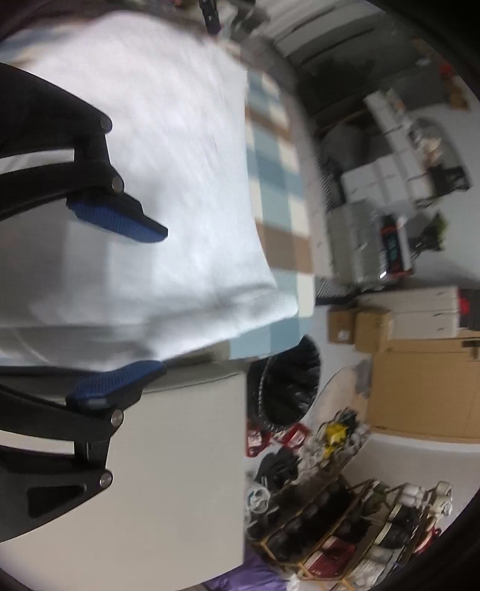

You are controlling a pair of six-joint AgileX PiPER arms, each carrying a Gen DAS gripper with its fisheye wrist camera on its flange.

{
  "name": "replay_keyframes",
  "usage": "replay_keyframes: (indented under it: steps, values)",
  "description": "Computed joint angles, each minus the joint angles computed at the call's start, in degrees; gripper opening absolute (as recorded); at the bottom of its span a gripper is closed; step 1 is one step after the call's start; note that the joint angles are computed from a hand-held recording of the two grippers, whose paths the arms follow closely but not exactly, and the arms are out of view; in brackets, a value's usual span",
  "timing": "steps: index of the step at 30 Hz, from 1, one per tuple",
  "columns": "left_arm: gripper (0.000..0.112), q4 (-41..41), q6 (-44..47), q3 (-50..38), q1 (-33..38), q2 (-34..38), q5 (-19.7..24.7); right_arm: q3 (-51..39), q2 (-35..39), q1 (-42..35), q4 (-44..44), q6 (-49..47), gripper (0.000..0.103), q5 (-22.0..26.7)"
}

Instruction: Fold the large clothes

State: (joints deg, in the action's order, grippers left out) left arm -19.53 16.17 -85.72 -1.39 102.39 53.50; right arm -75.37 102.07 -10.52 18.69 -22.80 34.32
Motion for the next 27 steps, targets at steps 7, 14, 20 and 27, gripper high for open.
replay_keyframes:
  steps: [7,14,20,27]
  values:
    - [0.091,-2.1,4.5,16.4,0.4,-7.5,1.6,24.5,-16.9,-4.9,11.3,-16.3,0.085,-2.0]
    - [0.068,-8.0,4.5,25.2,-1.3,-9.6,-5.4,29.9,-14.0,-3.8,23.7,-26.1,0.061,-4.5]
    - [0.039,-9.8,4.6,28.1,0.1,-12.8,-4.6,32.7,-15.2,0.4,25.0,-25.6,0.025,-9.8]
    - [0.038,-11.2,13.3,41.4,8.1,-26.9,-0.1,45.1,-30.9,2.8,17.1,-24.9,0.024,-5.8]
